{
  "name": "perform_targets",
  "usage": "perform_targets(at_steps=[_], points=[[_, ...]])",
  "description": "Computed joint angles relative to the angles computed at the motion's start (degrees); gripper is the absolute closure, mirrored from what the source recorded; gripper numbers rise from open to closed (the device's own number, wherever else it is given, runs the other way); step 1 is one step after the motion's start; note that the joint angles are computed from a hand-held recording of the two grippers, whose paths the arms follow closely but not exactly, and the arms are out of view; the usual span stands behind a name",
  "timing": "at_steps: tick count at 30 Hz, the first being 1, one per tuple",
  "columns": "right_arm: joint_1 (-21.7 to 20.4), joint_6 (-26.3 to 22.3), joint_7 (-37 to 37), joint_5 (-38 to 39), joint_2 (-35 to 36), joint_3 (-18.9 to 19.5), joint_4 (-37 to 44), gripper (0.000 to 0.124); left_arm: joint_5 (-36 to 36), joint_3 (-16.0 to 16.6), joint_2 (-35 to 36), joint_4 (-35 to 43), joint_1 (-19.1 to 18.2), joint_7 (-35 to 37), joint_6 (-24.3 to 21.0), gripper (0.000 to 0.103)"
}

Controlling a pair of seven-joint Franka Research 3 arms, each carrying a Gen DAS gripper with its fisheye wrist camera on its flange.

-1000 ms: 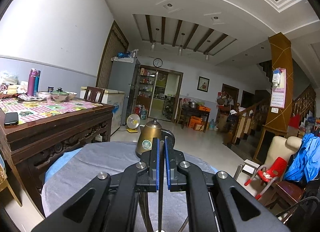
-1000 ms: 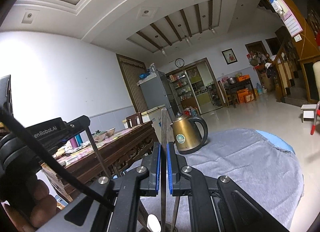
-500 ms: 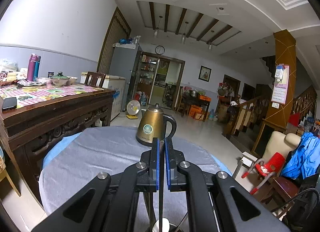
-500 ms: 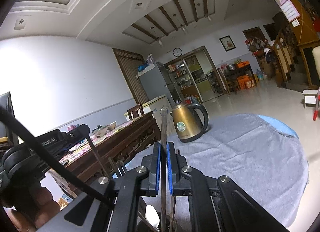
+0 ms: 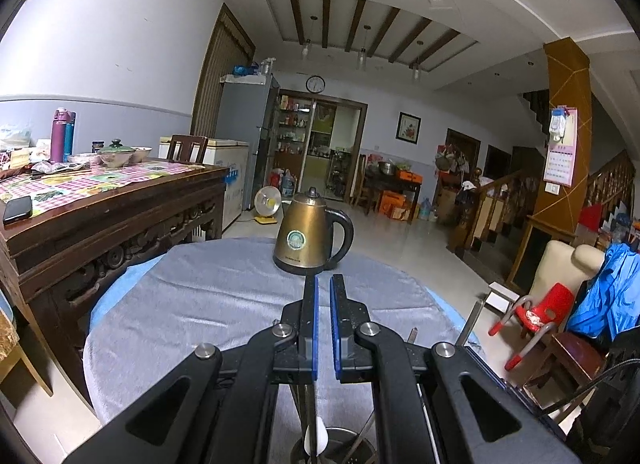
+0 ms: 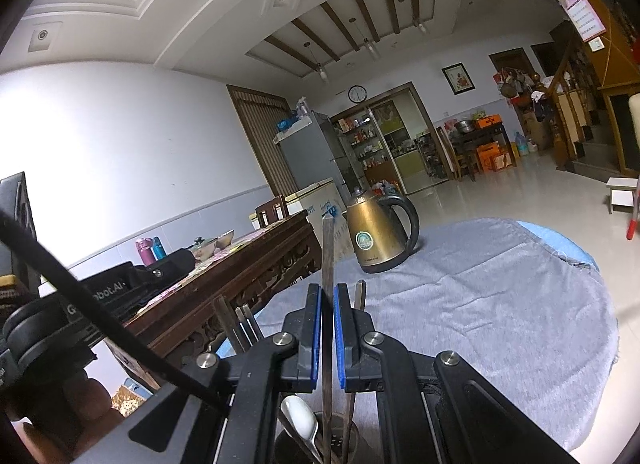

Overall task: Organize utensils
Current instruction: 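Lower both chopsticks into the dark cup beside the white spoon, then open both tools and pull them back from the cup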

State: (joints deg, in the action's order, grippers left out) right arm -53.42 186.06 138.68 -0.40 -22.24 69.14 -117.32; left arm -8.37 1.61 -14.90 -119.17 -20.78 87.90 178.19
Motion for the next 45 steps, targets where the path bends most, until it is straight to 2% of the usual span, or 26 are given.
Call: perform_targets(at_steps=[7,15,28,30,32,36,38,41,45], points=[[0.44,-0.64,-0.10,-0.77,0.79,-0.19,0.48,0.117,0.27,-0.44,-0.21,-0.02,0.62,0.08,-1.89,0.097],[1.42,-1.24,-0.34,-2.33,2.74,-0.52,0.76,0.116,2.81,-3.61,0.01,0.70,4.46,-2.52,-4.64,0.097],[4.51,-0.04,-1.27,-3.50,4.74,-2.05,-0.33,0.114,6.79,-5.96,-0.26,0.84,8.06,-5.92,-7.91,0.096],[5.90,-0.22,-1.95,-3.51,5.50,-2.99,-0.48,0.114,7.61,-6.32,-0.43,0.77,8.72,-6.79,-8.59,0.090],[7.80,-0.27,-2.48,-3.64,6.52,-4.39,-0.62,0.114,8.68,-6.80,-0.73,0.48,9.53,-7.97,-8.77,0.077],[9.24,0.09,-2.84,-4.22,6.69,-5.49,-1.09,0.114,10.94,-7.32,-1.15,0.00,10.66,-9.92,-8.33,0.069],[10.03,0.35,-3.03,-4.07,6.66,-6.08,-1.35,0.114,12.44,-7.80,-1.40,-0.26,11.54,-11.23,-8.15,0.055],[11.12,0.52,-3.55,-3.66,6.23,-7.18,-1.71,0.114,16.10,-9.33,-1.91,-0.73,13.92,-14.53,-7.60,0.044],[10.92,0.54,-3.28,-2.59,4.70,-7.65,-2.26,0.114,21.91,-11.52,-2.56,-0.71,17.27,-19.55,-8.42,0.038]])
